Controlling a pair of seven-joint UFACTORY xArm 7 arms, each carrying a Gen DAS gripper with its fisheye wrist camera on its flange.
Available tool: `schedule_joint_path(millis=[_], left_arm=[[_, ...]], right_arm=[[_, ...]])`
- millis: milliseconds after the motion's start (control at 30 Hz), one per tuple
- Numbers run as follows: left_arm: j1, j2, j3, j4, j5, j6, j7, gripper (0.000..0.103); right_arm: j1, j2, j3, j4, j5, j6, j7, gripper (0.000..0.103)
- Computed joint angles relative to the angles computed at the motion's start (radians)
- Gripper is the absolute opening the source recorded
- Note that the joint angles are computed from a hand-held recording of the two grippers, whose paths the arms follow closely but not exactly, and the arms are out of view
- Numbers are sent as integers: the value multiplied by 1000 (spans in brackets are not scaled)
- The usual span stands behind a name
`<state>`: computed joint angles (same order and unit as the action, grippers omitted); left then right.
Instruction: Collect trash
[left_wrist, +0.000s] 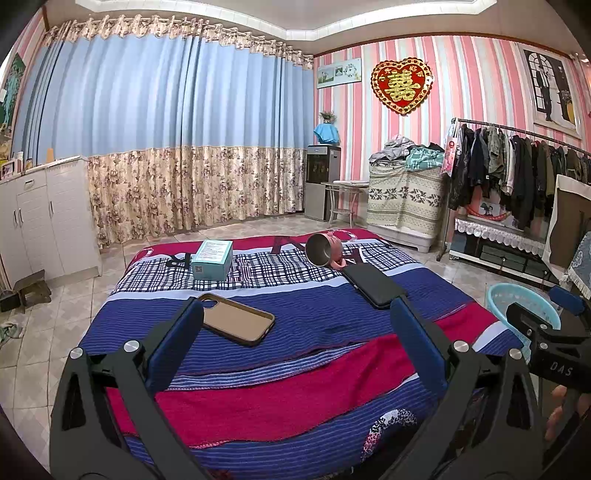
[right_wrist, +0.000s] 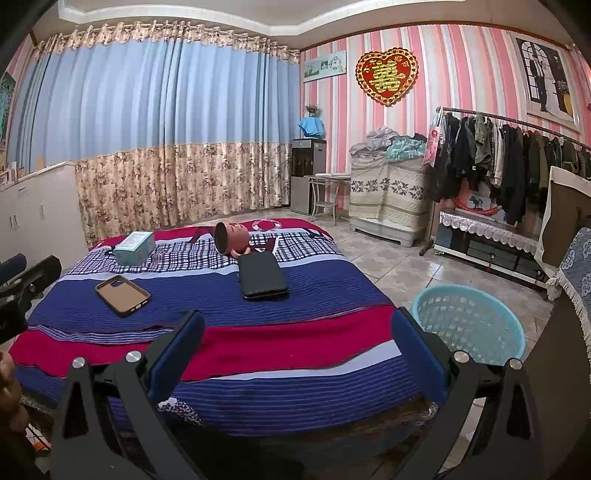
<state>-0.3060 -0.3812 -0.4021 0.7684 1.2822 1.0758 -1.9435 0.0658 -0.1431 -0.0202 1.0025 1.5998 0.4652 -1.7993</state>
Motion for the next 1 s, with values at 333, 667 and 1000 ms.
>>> schedule_joint_path(millis=[333,667,1000], left_arm=[[-2,0,-1,-1,2,5,-3,98],[1,-5,0,-1,-4,2,3,98],[4,-8,0,-3,-8,-2,4,98]], right_arm=[[1,0,1,-1,3,-3,-2,99],[2,-1,3,-3,6,-6,-4,99],[3,-3,4,-5,10,-8,-8,99]])
